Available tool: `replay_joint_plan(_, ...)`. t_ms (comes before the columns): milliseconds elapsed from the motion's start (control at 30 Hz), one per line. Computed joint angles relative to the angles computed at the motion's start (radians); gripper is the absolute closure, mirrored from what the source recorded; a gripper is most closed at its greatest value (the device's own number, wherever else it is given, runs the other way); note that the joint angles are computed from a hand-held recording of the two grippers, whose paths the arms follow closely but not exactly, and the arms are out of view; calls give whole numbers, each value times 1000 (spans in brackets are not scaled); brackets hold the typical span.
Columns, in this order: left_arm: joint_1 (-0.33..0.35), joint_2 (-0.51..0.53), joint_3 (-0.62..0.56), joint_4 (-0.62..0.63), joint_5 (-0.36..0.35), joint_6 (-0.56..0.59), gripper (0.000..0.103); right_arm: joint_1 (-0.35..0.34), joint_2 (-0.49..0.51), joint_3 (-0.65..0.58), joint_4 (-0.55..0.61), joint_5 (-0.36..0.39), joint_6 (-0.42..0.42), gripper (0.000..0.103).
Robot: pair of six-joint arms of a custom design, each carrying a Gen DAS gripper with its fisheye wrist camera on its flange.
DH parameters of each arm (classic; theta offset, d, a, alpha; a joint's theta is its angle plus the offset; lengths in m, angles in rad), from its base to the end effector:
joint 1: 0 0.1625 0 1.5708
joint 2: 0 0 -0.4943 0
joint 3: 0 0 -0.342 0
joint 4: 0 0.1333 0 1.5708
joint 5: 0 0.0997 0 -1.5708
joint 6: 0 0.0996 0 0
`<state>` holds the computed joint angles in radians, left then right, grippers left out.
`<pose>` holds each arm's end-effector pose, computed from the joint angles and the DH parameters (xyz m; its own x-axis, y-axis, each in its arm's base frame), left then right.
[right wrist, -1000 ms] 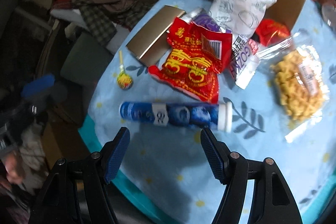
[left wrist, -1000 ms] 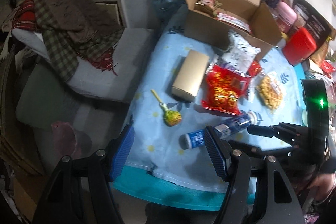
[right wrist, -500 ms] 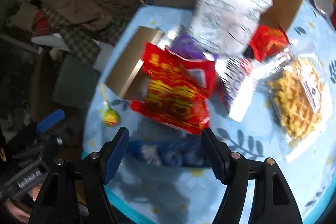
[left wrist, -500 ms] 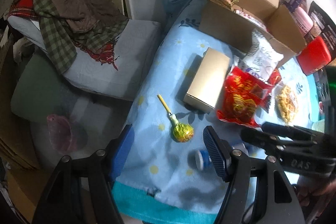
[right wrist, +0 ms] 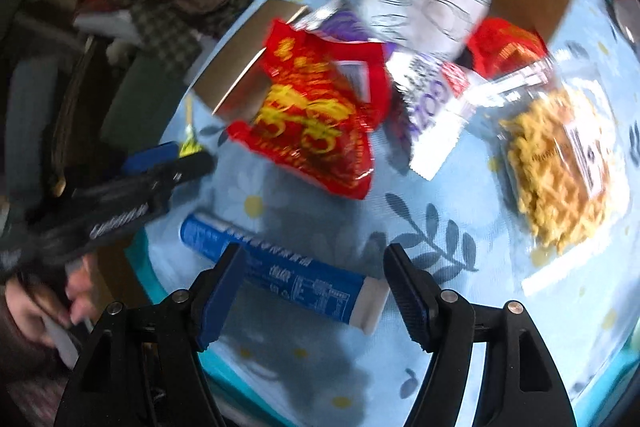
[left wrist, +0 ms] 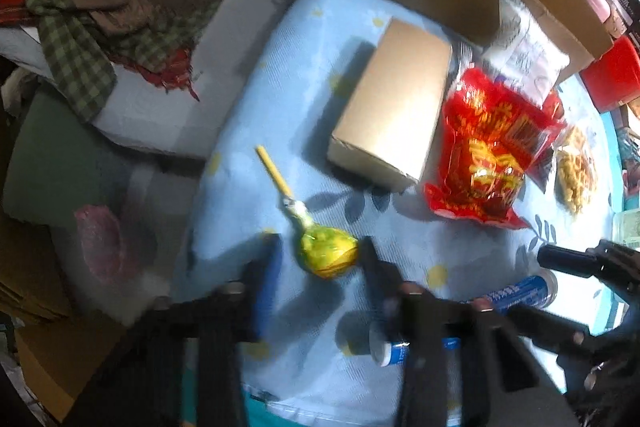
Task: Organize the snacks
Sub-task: 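Grasp the blue tube with the right gripper while the left gripper grasps the yellow lollipop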
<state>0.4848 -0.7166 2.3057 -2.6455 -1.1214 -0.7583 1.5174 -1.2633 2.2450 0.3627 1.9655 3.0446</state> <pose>-0.2797 -0.3469 0.0181 -0.6972 0.3719 -0.6129 0.4006 0.9111 0.0971 0.0808 -0.2678 0.2373 -0.9179 0.0406 0.3947 -0.0371 0.9816 -0.1871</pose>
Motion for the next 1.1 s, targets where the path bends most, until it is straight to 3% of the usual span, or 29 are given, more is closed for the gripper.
replay_joint_plan(100, 4, -9, 1, 1, -16, 19, 76, 60, 44, -16, 16, 35, -33, 31)
replay_joint_plan(333, -20, -56, 41, 35, -19, -24, 76, 116, 139, -34, 35, 47, -111, 32)
replay_joint_plan(500, -57, -86, 74, 55, -39, -78, 76, 155, 172, -31, 18, 95, -56, 54)
replay_joint_plan(567, -69, -90, 83, 46, -48, -83, 76, 142, 139, -4, 19, 101, -54, 67)
replay_joint_plan(633, -82, -87, 91, 26, -63, -78, 76, 143, 116, 19, 10, 122, -32, 71)
replay_joint_plan(1100, -168, 13, 64, -75, -204, 133, 76, 3, -102, 137, 12, 187, -32, 72)
